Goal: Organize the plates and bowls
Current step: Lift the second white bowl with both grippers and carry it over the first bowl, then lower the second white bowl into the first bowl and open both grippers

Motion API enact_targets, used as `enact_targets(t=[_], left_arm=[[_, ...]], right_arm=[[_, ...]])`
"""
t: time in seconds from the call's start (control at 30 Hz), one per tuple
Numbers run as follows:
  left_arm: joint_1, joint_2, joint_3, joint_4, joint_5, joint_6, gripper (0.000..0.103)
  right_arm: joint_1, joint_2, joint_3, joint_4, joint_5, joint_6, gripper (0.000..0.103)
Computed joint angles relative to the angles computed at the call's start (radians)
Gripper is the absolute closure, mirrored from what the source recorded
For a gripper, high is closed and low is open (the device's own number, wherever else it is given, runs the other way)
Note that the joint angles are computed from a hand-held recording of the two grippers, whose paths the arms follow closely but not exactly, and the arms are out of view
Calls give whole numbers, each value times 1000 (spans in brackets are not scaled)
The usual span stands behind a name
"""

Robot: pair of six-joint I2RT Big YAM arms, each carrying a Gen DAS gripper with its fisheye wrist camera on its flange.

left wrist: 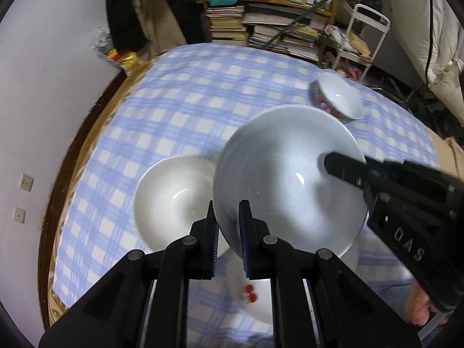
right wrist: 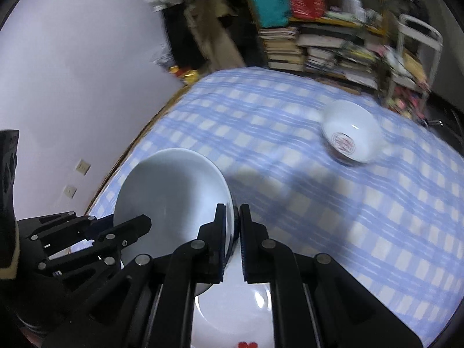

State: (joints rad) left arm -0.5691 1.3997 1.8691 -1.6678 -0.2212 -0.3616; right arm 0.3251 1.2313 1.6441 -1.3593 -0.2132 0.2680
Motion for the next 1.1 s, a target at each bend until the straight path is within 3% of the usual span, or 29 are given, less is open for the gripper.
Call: enact_targets(t=[0.43, 0.63, 0.77, 0.9, 1.1], left_arm=[[102, -140, -222, 106, 34, -115, 89], [135, -153, -265, 115, 28, -135, 89], [140, -151, -280, 119, -5, -140, 89], [162, -142, -293, 112, 17, -146, 89], [180, -141, -317, 130, 13, -156, 89]], right_arm=[[107, 31, -49, 108, -15, -51, 93], [117, 48, -80, 190, -66, -40, 93], [118, 75, -75, 202, -112, -56, 93], [120, 95, -89, 210, -137, -57, 93], [136, 107, -115, 224, -133, -52, 93]])
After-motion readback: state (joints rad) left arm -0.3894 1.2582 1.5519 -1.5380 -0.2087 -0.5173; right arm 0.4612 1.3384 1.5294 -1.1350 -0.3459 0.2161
